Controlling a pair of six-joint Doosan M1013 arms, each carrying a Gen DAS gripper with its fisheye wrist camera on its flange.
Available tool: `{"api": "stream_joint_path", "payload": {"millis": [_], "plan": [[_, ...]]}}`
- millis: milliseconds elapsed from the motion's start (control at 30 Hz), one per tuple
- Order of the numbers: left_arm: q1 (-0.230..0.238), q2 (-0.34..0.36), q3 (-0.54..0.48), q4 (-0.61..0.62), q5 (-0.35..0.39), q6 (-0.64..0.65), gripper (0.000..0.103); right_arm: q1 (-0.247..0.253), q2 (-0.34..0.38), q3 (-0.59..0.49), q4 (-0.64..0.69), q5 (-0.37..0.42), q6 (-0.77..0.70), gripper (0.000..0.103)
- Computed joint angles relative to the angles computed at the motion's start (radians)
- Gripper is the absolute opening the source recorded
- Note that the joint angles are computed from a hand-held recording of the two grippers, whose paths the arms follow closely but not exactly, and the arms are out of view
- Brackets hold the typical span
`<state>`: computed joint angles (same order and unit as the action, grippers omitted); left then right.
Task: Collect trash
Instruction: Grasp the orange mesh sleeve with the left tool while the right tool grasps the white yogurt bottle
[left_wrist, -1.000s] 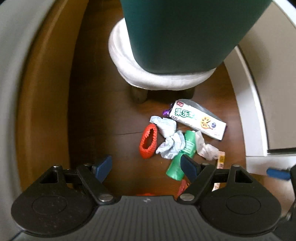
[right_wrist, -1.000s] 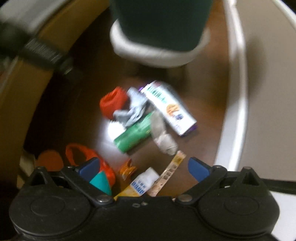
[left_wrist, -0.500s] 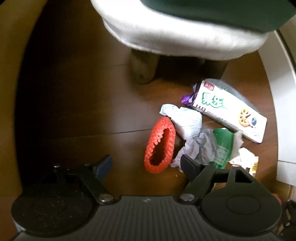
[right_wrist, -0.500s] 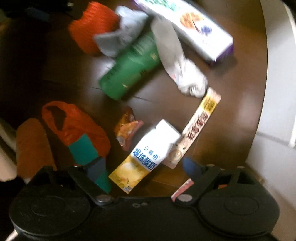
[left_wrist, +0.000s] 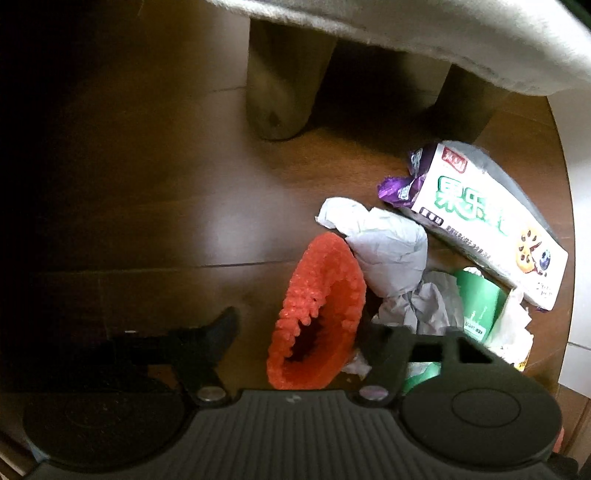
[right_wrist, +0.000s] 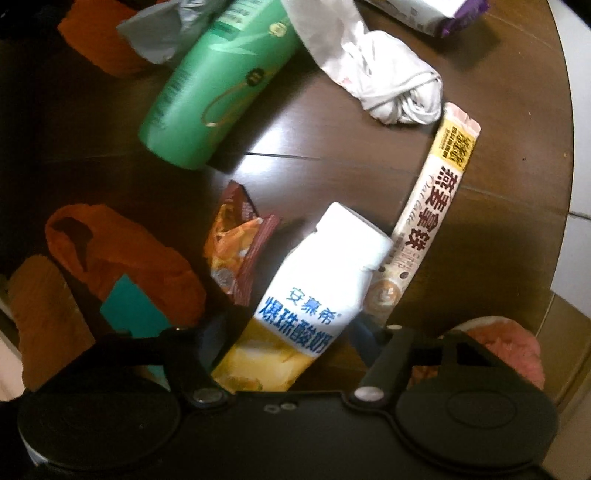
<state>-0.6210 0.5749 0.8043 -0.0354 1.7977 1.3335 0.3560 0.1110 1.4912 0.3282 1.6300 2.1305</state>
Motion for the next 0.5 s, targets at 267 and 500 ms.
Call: {"api": "stream_joint_path", "payload": {"millis": [267, 500], "plan": [[-0.012, -0.002, 0.007, 0.037, 0.005, 0.022, 0.011, -0.011, 0.001, -0.002, -0.005, 0.019, 0.039, 0.047], [-0.017, -0.026, -0.013, 0.052, 0.042, -0.005, 0.01, -0.003, 0.007, -0.068, -0.041, 0.086, 0.002, 0.043]]}}
